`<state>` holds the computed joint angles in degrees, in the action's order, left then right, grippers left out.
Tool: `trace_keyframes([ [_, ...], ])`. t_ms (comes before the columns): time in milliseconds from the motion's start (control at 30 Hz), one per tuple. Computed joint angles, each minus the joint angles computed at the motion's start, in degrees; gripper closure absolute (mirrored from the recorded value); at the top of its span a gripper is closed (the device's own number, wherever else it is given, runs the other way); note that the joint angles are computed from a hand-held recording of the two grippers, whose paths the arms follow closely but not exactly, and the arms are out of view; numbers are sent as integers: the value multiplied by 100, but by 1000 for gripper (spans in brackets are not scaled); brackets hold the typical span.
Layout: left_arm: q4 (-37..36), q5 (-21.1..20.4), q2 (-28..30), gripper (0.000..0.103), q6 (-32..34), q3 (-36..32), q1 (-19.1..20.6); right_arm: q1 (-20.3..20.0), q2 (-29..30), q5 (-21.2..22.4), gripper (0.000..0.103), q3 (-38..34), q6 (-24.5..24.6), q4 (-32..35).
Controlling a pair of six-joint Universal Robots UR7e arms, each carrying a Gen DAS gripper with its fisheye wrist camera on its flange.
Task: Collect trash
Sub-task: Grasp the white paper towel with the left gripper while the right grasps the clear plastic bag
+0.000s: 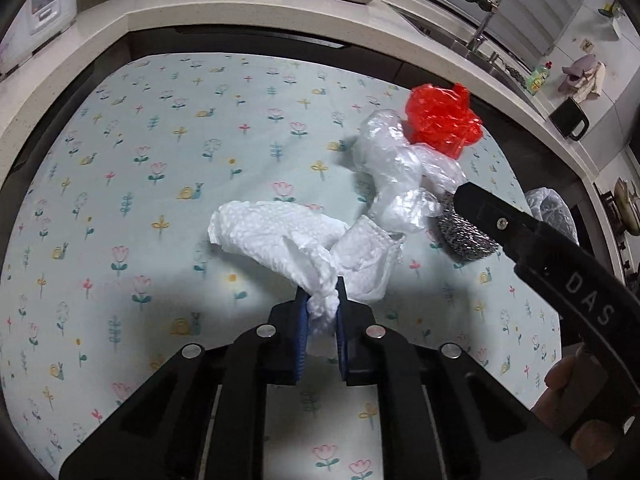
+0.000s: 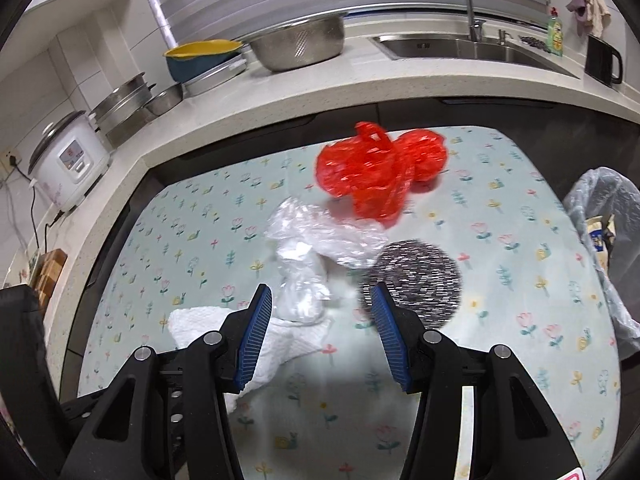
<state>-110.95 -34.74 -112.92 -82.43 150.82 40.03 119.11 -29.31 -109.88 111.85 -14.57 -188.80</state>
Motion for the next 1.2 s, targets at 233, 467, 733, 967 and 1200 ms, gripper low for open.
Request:
trace_keyframes([
  [233, 1656, 240, -793, 92, -922, -239, -28, 88, 457, -86, 53, -463, -7, 274],
  [467, 1704, 318, -866, 92, -887, -293, 154, 113, 856, -63, 53, -1028, 47, 689],
  [733, 1169, 343, -620, 92, -478, -277, 395, 52, 1016, -85, 78, -1107, 6, 712],
  [967, 1088, 405, -396, 92, -468, -380, 214, 64, 598, 114, 80, -711, -22, 411],
  [1200, 1203, 461, -37, 92, -638, -576, -198, 59, 22, 207, 80, -238, -54, 20],
])
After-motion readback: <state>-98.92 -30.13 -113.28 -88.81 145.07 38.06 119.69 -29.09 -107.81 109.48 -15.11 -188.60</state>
